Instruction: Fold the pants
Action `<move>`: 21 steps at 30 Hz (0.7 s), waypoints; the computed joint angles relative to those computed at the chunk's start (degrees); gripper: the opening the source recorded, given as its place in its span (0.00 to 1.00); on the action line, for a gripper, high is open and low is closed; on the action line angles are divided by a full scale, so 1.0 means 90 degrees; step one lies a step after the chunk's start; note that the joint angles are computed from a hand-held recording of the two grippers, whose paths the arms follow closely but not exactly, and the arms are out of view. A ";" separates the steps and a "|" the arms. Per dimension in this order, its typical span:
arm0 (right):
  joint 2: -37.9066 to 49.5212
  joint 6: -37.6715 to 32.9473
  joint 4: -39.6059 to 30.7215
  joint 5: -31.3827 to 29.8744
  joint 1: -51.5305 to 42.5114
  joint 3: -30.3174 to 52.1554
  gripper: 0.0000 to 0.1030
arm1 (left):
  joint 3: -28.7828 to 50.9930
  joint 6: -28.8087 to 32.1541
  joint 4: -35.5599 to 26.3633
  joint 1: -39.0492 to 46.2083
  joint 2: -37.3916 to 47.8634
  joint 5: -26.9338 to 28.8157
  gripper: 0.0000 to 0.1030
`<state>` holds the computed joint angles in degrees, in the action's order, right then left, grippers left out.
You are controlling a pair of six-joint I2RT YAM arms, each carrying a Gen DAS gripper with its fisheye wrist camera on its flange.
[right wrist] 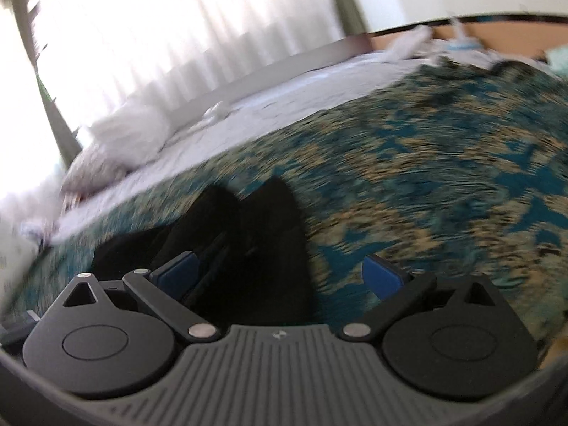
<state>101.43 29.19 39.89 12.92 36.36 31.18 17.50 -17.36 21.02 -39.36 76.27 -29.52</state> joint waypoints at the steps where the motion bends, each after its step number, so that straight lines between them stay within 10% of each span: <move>1: 0.0173 -0.0130 -0.0023 0.0099 0.0136 0.0175 1.00 | -0.0170 -0.0102 -0.0026 0.0122 -0.0214 -0.0333 0.46; 10: 0.1625 0.0491 -0.1621 0.0234 0.0370 0.2601 1.00 | -0.0431 -0.0504 0.0100 0.1566 0.0392 -0.1249 0.44; 17: 0.1913 0.0556 -0.1769 0.0930 0.0612 0.2962 0.31 | -0.0829 -0.0297 0.0684 0.1641 0.0518 -0.0911 0.44; 21: 0.1512 0.0309 -0.1103 0.1988 0.1046 0.2135 0.29 | -0.1163 -0.0346 0.0887 0.1739 0.0177 -0.0358 0.44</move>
<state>115.04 31.97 29.96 30.81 45.78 50.39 7.03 -20.48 29.00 -23.71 77.86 -32.75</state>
